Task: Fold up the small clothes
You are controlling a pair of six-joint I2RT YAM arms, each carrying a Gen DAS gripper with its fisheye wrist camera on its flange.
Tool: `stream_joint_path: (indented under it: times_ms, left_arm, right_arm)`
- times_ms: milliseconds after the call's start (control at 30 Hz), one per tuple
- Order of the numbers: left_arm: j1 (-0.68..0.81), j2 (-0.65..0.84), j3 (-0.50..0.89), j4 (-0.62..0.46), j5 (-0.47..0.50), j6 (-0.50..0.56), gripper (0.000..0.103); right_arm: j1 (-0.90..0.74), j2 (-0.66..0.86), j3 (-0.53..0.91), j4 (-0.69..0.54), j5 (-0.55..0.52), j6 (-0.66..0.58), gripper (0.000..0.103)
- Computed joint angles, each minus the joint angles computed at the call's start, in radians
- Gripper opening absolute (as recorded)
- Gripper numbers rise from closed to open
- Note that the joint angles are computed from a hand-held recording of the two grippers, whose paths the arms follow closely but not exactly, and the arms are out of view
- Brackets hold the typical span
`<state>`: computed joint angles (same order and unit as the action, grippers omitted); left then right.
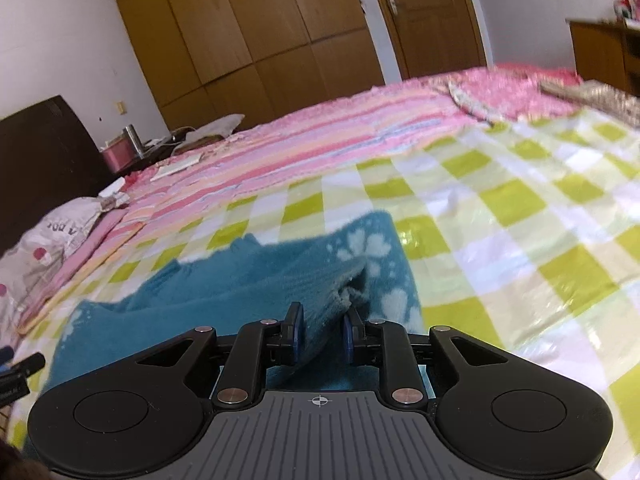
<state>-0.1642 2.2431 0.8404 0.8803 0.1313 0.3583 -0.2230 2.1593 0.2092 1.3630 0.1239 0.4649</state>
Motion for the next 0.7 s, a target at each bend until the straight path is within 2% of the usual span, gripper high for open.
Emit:
stream_joint_path:
  times_ms: [100, 233, 333, 433, 500, 533, 600, 633, 700]
  left_arm:
    - [-0.03, 0.04, 0.038, -0.017, -0.056, 0.035, 0.076]
    - [-0.028, 0.055, 0.035, 0.005, -0.061, 0.053, 0.076]
    - [-0.024, 0.036, 0.014, 0.013, -0.055, 0.057, 0.076]
    - [-0.017, 0.023, -0.013, 0.038, -0.038, 0.041, 0.076]
    - [-0.015, 0.02, -0.026, 0.044, -0.036, 0.038, 0.076]
    - [-0.02, 0.023, -0.027, 0.041, -0.052, 0.053, 0.076]
    - [-0.03, 0.028, -0.027, 0.041, -0.078, 0.086, 0.076]
    - [-0.034, 0.023, -0.028, 0.036, -0.086, 0.099, 0.076]
    - [-0.035, -0.002, -0.036, 0.016, -0.091, 0.101, 0.076]
  right_arm:
    - [0.017, -0.015, 0.013, -0.031, 0.049, -0.041, 0.023]
    - [-0.032, -0.013, 0.051, -0.119, 0.073, -0.048, 0.023]
    - [-0.065, -0.023, 0.006, -0.06, 0.053, -0.053, 0.026]
    - [-0.022, -0.019, -0.046, 0.042, 0.076, -0.095, 0.025]
    - [0.014, -0.004, -0.046, 0.057, 0.079, -0.136, 0.025]
    - [0.029, -0.007, -0.029, 0.018, 0.092, -0.149, 0.025]
    - [0.019, -0.047, 0.045, -0.192, 0.077, -0.159, 0.025]
    - [0.005, -0.051, 0.073, -0.254, 0.058, -0.151, 0.024]
    - [-0.009, -0.079, 0.06, -0.261, 0.04, -0.13, 0.024]
